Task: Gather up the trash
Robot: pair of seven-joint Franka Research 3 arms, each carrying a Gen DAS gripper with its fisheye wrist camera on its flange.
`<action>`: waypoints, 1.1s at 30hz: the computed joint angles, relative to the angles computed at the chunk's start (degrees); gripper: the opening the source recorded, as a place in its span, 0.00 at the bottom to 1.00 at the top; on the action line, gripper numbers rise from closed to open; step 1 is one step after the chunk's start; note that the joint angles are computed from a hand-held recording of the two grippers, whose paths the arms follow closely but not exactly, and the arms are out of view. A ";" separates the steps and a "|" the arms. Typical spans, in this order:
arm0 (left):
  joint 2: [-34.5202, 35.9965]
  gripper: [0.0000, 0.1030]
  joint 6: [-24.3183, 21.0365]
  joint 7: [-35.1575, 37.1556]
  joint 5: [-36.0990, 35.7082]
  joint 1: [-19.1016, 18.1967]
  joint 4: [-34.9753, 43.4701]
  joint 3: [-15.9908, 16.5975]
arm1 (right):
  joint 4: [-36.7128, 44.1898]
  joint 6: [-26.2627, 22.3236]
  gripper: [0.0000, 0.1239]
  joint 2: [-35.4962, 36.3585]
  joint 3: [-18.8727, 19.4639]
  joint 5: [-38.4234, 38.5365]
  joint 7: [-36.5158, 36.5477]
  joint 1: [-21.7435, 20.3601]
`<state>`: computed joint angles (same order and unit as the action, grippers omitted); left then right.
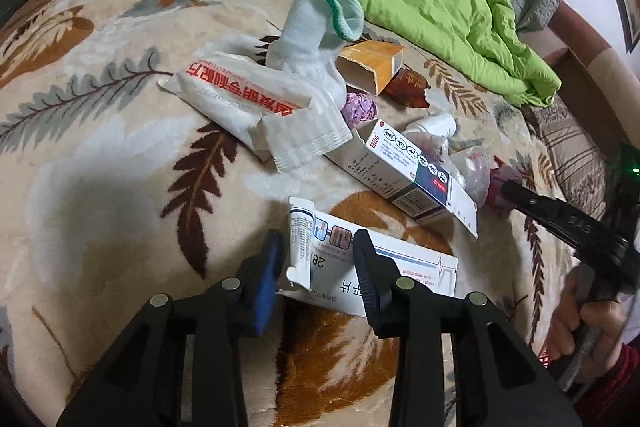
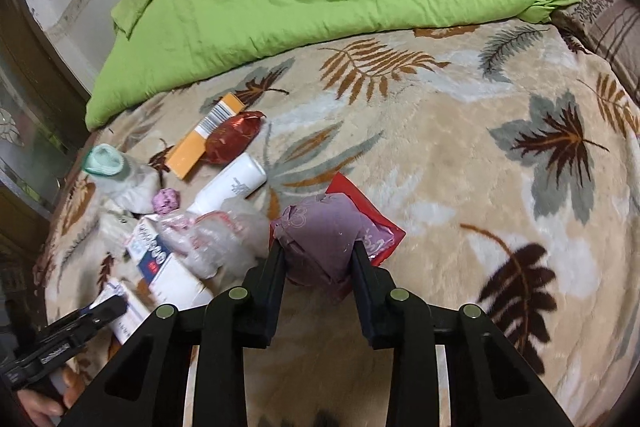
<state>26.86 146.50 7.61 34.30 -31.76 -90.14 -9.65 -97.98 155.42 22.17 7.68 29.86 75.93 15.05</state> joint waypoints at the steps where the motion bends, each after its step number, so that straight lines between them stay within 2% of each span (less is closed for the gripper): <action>1: 0.17 0.35 -0.42 0.25 -0.03 -0.08 0.34 -0.05 | -1.11 0.33 0.27 -0.96 0.82 1.50 -1.27 -0.69; 6: -0.04 0.41 2.15 0.33 -1.23 0.73 -0.87 -0.47 | -6.34 2.50 0.27 -5.73 2.82 7.84 -7.47 -1.90; 11: 1.13 0.48 0.02 3.03 -2.00 0.27 1.42 -0.70 | -10.33 2.90 0.27 -9.88 3.14 14.78 -13.35 -1.68; 13: 1.40 0.43 -2.56 2.91 -1.14 -0.87 2.77 -0.05 | -11.81 2.98 0.27 -11.39 2.85 17.15 -15.22 -1.20; 14: 1.24 0.35 -4.11 2.02 -0.12 -1.68 3.19 0.55 | -12.64 3.11 0.27 -12.19 2.65 18.12 -15.97 -0.87; 16: 0.32 0.21 -2.34 0.40 0.34 -1.31 1.54 0.57 | -13.97 3.32 0.27 -13.48 2.18 19.71 -17.44 -0.21; 17: -0.44 0.10 0.38 -0.73 0.42 -0.73 -0.16 0.49 | -14.82 3.60 0.27 -14.27 1.98 20.20 -18.07 0.23; 20: -1.60 0.05 1.22 -2.83 1.72 -0.82 -1.58 0.72 | -16.78 4.18 0.27 -15.94 1.40 21.84 -19.58 1.34; 22: -2.12 0.04 -0.03 -3.97 3.63 -1.69 -1.35 1.06 | -17.94 4.86 0.27 -16.82 1.09 22.46 -20.25 2.10; 25: -3.85 0.04 -1.67 -8.89 10.18 -4.20 -1.66 2.34 | -20.02 6.67 0.27 -18.13 0.84 23.10 -21.46 3.23; 26: -4.49 0.04 -3.04 -10.72 12.81 -5.14 -1.66 2.58 | -20.78 7.24 0.27 -18.61 0.78 23.48 -21.96 3.55; 29: -6.37 0.04 -11.22 -17.15 22.37 -8.83 -1.24 2.89 | -22.46 9.51 0.27 -20.00 0.75 27.02 -25.78 4.36; 32: -7.37 0.04 -20.57 -20.70 30.40 -11.91 -0.53 1.90 | -23.48 12.52 0.28 -21.01 0.75 30.08 -29.53 5.49; 33: -7.43 0.04 -22.26 -21.24 31.96 -12.20 -0.30 1.34 | -23.82 13.84 0.28 -21.31 0.86 31.83 -31.71 5.95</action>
<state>19.43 124.24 -13.63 66.25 -43.97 -90.44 -8.31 -121.81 169.26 0.87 8.54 61.68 44.22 21.00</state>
